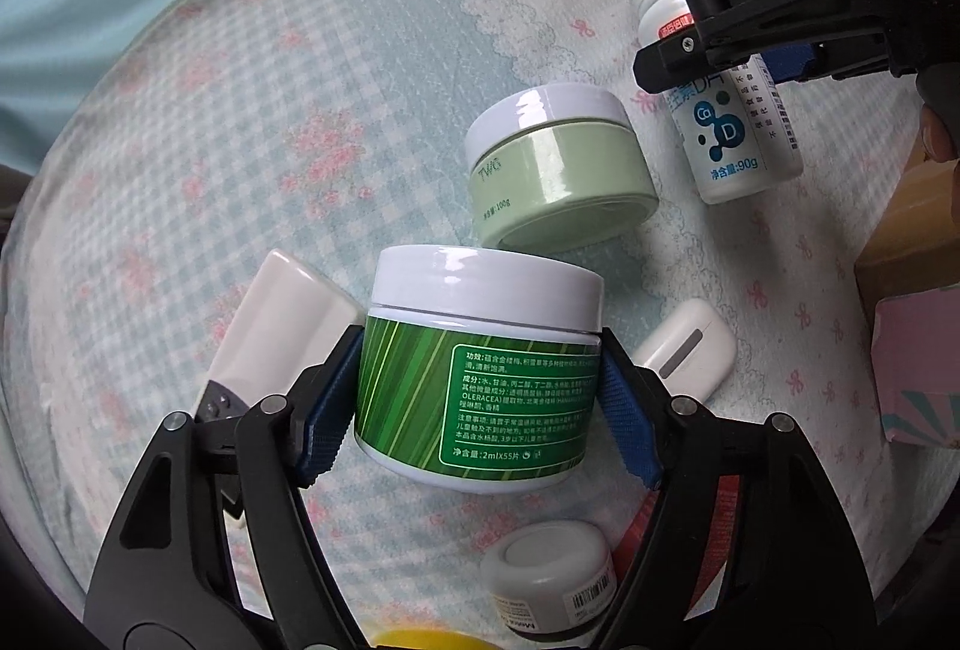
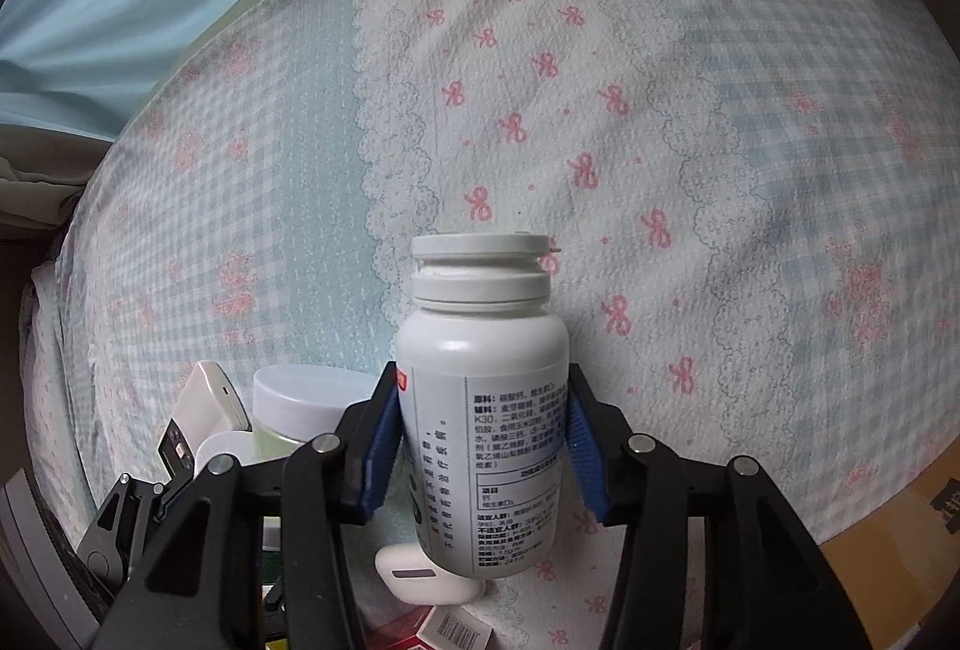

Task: Organize rigid objects
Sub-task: 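Lift the green-labelled jar with the left tool while the right carries the pill bottle to the cardboard box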

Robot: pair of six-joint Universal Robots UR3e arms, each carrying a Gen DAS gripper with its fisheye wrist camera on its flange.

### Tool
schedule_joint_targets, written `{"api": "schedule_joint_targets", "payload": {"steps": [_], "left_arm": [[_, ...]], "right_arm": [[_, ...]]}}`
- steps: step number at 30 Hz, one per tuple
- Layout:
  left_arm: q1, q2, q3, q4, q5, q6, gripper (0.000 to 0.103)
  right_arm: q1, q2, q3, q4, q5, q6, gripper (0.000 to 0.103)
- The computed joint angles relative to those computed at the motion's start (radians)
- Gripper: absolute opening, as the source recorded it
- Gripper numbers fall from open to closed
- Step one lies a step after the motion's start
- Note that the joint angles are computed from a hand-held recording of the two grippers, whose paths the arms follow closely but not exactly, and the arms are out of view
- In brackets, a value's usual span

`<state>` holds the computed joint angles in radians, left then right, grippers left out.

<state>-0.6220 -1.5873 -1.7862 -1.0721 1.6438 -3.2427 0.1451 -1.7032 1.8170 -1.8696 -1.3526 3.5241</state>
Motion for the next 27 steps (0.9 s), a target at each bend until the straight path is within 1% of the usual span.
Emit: {"api": "schedule_joint_targets", "payload": {"steps": [5,10,11,16,21,25,27], "left_arm": [[0.017,0.114,-0.016,-0.035,-0.018,-0.065,0.070],[0.043,0.268,0.024,-0.152,-0.031,-0.110,0.070],[0.038,0.290,0.050,-0.184,-0.025,-0.123,0.070],[0.010,0.390,0.192,-0.344,-0.007,-0.175,0.070],[-0.082,0.408,0.412,-0.512,0.043,-0.260,0.070],[-0.202,0.374,0.606,-0.636,0.115,-0.356,0.070],[-0.300,0.325,0.726,-0.715,0.185,-0.429,0.070]], "right_arm": [[0.013,-0.112,-0.044,0.092,-0.020,0.010,0.046],[0.036,-0.220,-0.140,0.235,-0.019,0.049,0.046],[0.068,-0.214,-0.176,0.249,-0.030,0.080,0.046],[0.202,-0.208,-0.406,0.396,-0.087,0.203,0.046],[0.379,-0.145,-0.706,0.577,-0.162,0.367,0.046],[0.523,-0.068,-0.948,0.699,-0.195,0.506,0.046],[0.598,-0.022,-1.067,0.765,-0.220,0.548,0.046]]}}
